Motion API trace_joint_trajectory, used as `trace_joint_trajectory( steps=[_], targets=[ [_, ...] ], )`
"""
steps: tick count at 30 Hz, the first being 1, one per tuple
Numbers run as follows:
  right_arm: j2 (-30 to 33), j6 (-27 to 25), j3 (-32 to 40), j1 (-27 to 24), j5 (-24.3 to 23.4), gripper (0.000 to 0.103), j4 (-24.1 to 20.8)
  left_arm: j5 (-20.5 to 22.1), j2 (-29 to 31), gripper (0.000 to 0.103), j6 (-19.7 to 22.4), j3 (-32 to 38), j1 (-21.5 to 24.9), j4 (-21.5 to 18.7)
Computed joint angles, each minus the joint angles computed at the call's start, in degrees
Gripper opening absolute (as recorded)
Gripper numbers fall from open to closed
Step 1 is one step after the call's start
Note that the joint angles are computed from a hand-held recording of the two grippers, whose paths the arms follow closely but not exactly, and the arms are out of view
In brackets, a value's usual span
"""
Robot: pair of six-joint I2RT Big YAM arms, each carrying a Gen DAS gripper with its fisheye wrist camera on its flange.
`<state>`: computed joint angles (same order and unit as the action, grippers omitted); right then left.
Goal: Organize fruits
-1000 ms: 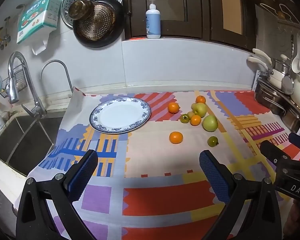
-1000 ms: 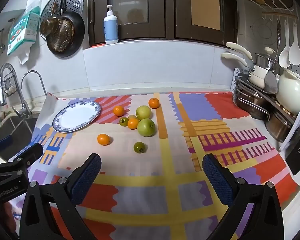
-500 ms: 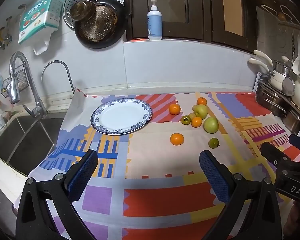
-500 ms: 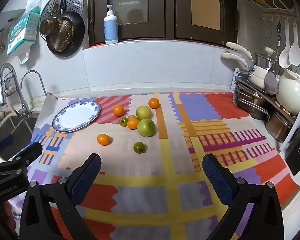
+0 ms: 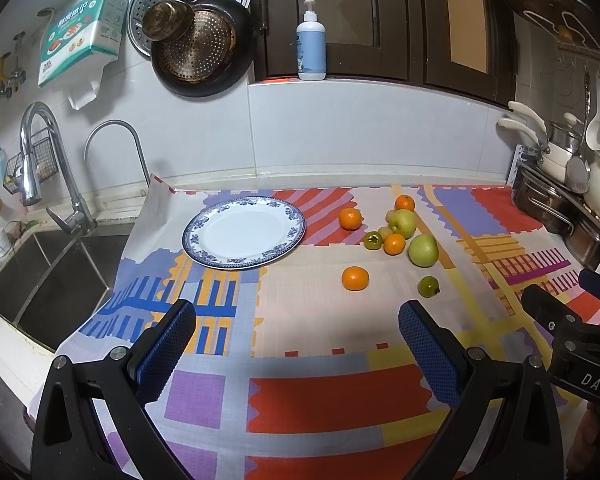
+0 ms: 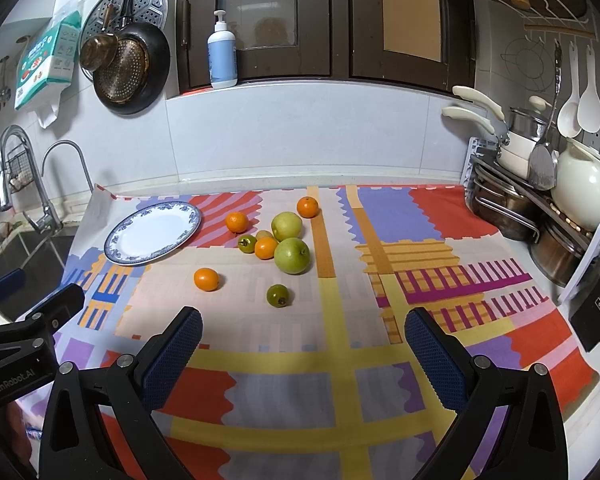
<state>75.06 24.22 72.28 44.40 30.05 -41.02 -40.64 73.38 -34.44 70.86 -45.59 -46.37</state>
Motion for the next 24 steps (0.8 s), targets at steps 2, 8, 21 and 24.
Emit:
trace_joint_trajectory(
  steps=[2,8,21,24],
  targets=[
    [0.05,0.04,0.04,0.03,0.04,0.102,-0.04,0.02,0.0,0.103,-0.01,0.05,0.02,-0.07],
    [0.09,0.02,0.05,0.06,0.13,0.102,0.03,0.16,-0.11,0.103,0.16,-0.06,0.13,0.11],
    [0.18,-0.15,0.16,-0.08,-0.12,0.102,-0.03,0.19,-0.09,0.103,0.14,-0.09,0.19,0.08],
    [0.28,-0.23,0.21,-0.14,-0.18,0.102,0.11,0.22,-0.1,0.103,0.2,-0.11,0.21,0.11]
  ],
)
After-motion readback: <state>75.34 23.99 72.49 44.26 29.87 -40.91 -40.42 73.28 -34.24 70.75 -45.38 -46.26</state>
